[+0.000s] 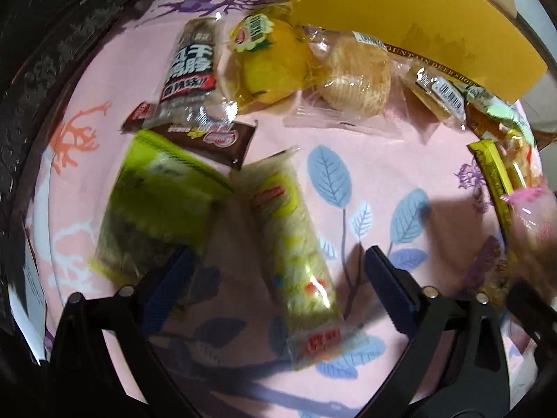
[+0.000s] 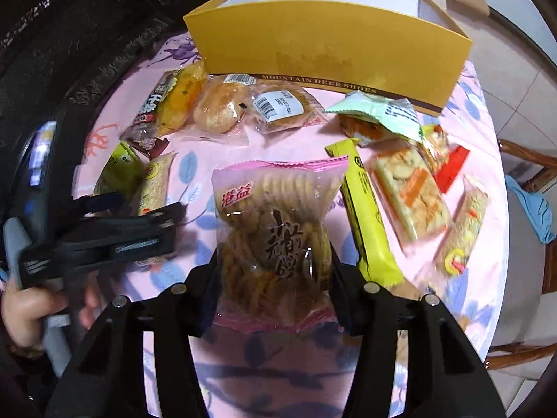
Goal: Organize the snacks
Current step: 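Grasp long green-yellow bar with left tool while right tool grasps pink cracker bag, then carry both snacks into the yellow box and open both tools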
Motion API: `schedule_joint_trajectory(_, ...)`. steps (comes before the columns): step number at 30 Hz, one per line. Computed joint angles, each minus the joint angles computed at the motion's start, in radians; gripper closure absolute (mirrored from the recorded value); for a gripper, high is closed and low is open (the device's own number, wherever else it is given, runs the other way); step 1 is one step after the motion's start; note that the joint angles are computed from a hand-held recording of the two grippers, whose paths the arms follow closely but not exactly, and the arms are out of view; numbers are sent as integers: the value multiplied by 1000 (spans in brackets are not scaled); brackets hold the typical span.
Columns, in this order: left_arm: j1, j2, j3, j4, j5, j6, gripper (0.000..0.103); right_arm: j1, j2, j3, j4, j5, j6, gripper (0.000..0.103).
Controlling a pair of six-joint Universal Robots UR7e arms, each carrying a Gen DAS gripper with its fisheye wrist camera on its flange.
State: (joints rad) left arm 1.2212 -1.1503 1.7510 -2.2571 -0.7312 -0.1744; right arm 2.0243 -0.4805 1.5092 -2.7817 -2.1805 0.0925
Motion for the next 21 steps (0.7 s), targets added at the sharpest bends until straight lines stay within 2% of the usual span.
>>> schedule_joint_trajectory(1,-2,-4,11,-31,0,5,40,1,-12,16,-5,4,5,49)
schedule_joint_trajectory(2,-6,-10,25,-66,8,4,73,4,-43,55,-16,5,16,49)
schedule_joint_trajectory(4,-10,-18,23,-39,4,-11,75,7,-51,63,-20,6,20,49)
schedule_joint_trajectory(8,-4,-59,12,21,-65,-47,75,19,-54,62,-51,7,10,48)
schedule_joint_trajectory(15,-73,-123,37,-46,-96,83,75,40,-51,42,-91,-29,-2,48)
schedule_joint_trajectory(21,-101,-143,39,-41,-126,108,75,52,-56,40,-111,-60,5,48)
